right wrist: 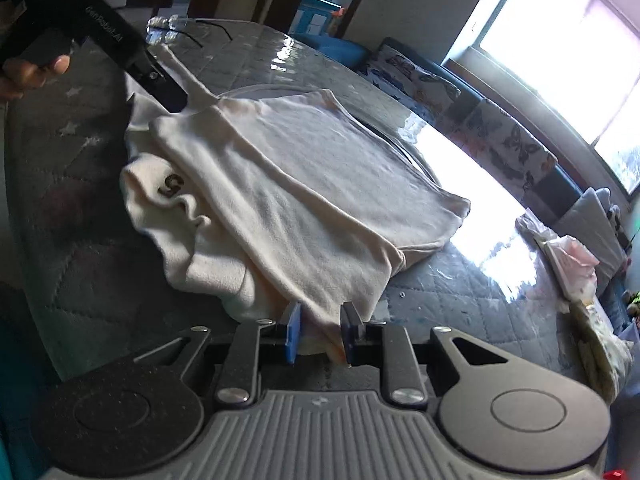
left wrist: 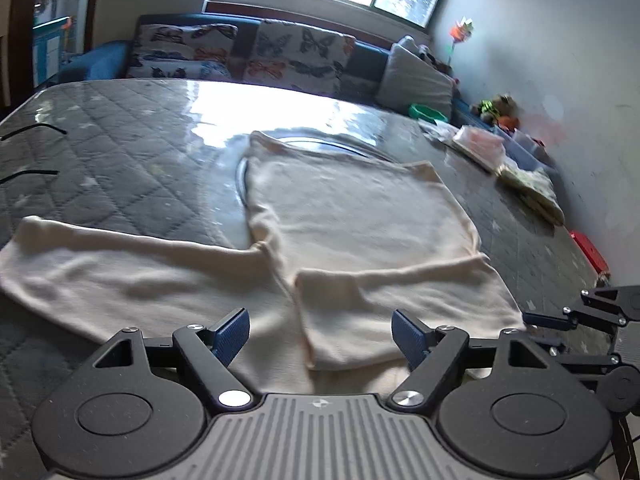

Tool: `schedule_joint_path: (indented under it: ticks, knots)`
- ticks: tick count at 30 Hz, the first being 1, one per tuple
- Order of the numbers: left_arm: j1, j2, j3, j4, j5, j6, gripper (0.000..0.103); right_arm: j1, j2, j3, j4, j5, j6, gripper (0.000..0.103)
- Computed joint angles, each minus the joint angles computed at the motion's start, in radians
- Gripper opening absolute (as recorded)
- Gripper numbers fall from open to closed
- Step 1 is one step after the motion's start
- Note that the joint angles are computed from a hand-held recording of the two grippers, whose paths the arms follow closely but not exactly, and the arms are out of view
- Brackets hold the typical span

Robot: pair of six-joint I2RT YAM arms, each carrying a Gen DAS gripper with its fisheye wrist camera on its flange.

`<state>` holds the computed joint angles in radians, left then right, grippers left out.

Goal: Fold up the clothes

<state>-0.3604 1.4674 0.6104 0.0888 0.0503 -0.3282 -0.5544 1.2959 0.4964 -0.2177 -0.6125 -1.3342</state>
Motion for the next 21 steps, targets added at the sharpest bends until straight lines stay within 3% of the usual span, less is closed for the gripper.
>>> schedule_joint_path:
  ticks: [6,12,14,18,21]
  knots:
    - [-0.017,0.007,0.013,0.005,0.010,0.018,0.080,-0.077,-0.119,-0.090,0.101,-0.083,-0.008,0.004]
    - [-0.046,0.034,0.028,0.008,-0.030,0.045,0.081,-0.093,-0.063,-0.025,-0.038,-0.063,-0.082,0.005]
    - [-0.045,0.023,0.015,0.012,-0.062,0.058,0.081,-0.103,-0.045,0.035,-0.125,-0.086,-0.081,0.010]
    - [0.005,0.015,0.001,0.008,-0.069,0.048,0.081,-0.095,0.016,0.163,-0.220,-0.122,0.002,0.010]
    - [0.034,0.009,-0.010,0.010,-0.095,0.043,0.081,-0.030,0.083,0.190,-0.104,-0.101,0.116,0.013]
